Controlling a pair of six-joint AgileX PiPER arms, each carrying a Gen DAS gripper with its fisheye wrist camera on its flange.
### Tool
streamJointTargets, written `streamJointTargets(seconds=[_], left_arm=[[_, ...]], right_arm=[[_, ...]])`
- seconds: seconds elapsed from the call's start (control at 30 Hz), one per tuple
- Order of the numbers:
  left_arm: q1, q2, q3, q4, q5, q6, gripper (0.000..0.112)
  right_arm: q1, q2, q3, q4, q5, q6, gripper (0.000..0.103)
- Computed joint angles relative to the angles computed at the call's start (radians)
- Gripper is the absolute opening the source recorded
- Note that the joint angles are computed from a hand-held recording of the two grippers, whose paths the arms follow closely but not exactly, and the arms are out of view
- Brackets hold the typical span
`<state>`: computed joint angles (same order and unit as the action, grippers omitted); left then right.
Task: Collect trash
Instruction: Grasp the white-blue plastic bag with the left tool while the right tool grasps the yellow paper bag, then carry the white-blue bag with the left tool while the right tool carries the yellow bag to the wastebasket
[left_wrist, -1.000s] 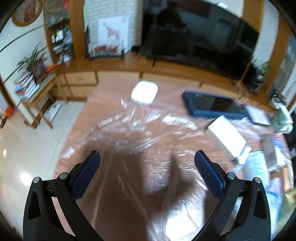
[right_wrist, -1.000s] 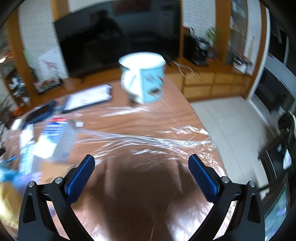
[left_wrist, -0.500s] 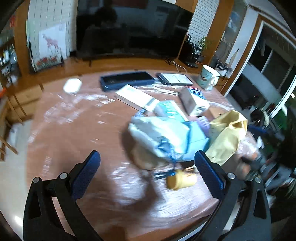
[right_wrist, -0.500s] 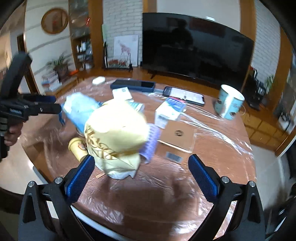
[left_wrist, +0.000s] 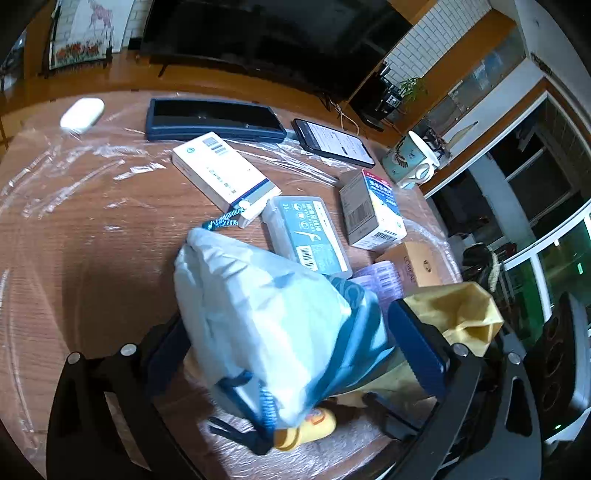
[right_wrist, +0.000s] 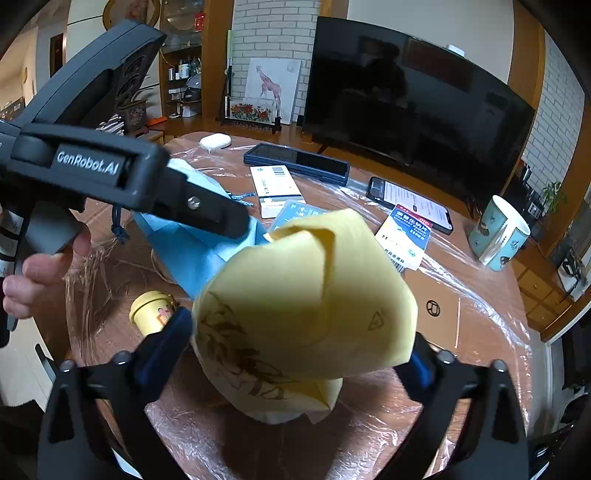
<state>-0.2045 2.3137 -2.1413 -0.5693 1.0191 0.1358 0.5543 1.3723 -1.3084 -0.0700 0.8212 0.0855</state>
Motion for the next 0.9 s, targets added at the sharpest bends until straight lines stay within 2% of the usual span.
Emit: streamJointTargets(seconds=[0.13, 0.3, 0.43, 0.57, 0.73, 0.9], left_arm=[[0.012, 0.031, -0.033, -0.048, 0.039, 0.016, 0.081], [0.012, 0.008, 0.002, -0.076, 0.014, 0.064, 0.06], [0.005, -0.029, 0.055, -0.074, -0.038, 0.081, 0.05], [-0.022, -0.112, 0.16, -0.024, -0.139, 0.109, 0.037], [-0.043, -0.151, 0.213, 0.012, -0.186, 0.118, 0.033], [-0.013, -0.135, 0.214, -0.071, -0.175, 0.135, 0.035]], right_arm=[[-0.051, 0.006, 0.001, 0.122, -0.003, -0.057, 0.084], [-0.132, -0.007, 0.022, 0.299, -0.009, -0.154, 0.073], [-0.166, -0.024, 0.035, 0.347, -0.01, -0.168, 0.07], [-0.21, -0.051, 0.053, 0.43, -0.013, -0.225, 0.067], [-0.235, -0.062, 0.053, 0.482, 0.001, -0.264, 0.066], [-0.215, -0.068, 0.058, 0.453, -0.007, -0.254, 0.065]])
